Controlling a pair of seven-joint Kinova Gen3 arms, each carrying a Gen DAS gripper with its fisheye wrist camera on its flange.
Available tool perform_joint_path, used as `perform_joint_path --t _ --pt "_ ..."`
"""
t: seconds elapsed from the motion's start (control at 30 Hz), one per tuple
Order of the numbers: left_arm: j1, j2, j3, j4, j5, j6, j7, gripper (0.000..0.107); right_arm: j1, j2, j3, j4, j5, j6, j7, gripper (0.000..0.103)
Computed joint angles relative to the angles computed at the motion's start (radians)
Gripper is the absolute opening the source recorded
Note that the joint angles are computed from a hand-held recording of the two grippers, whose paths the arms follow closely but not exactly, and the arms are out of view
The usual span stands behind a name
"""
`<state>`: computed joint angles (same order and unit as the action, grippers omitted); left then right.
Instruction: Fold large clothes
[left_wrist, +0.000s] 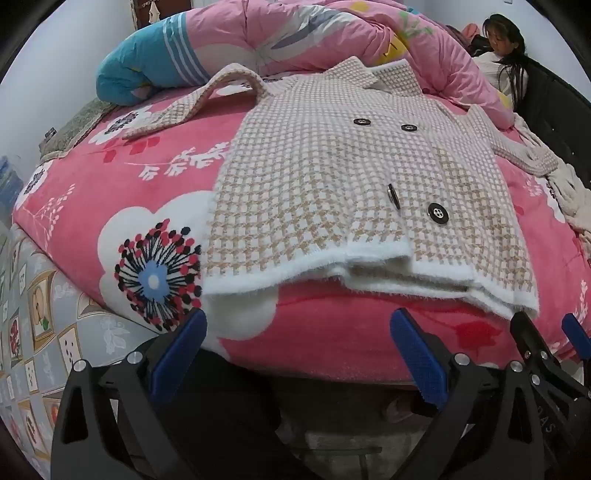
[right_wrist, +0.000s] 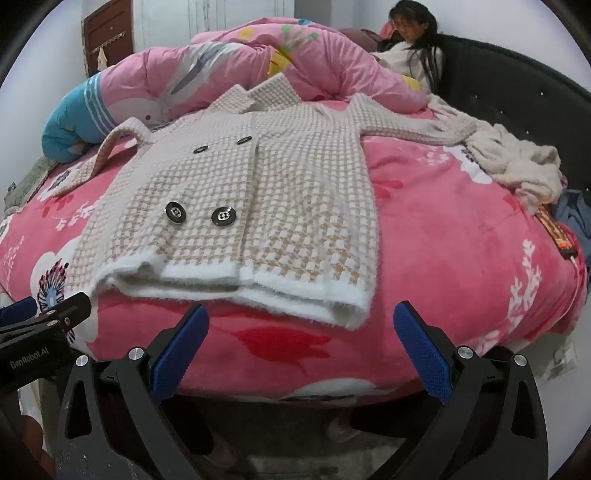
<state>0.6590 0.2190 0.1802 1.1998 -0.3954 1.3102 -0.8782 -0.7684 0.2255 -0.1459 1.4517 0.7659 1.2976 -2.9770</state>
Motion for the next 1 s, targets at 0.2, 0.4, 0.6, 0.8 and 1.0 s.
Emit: perform_joint_path --t 0.2,0.4,0.6,0.8,1.0 --pt "0.012 0.000 0.000 -0.003 -0.018 0.009 0.011 0.098 0.006 -0.005 0.001 0.007 0.003 -0.009 0.002 0.096" --pt "0.010 0.003 0.001 -0.011 -0.017 0.013 0.010 0.098 -0.001 -0.003 0.001 -0.005 0.006 0.004 0.002 0.096" --pt "0.002 -0.004 -0.001 -0.002 -0.011 0.008 0.011 0.098 0.000 -0.003 -0.001 -0.006 0.004 0.007 0.003 0.096" --pt "0.000 -0.006 0.000 0.001 -0.012 0.008 0.014 0.098 0.000 -0.004 -0.002 -0.010 0.005 0.011 0.007 0.096" --pt "-0.005 -0.008 -0.001 0.005 -0.011 0.006 0.011 0.098 -0.002 -0.002 -0.001 -0.014 0.006 0.016 0.009 0.096"
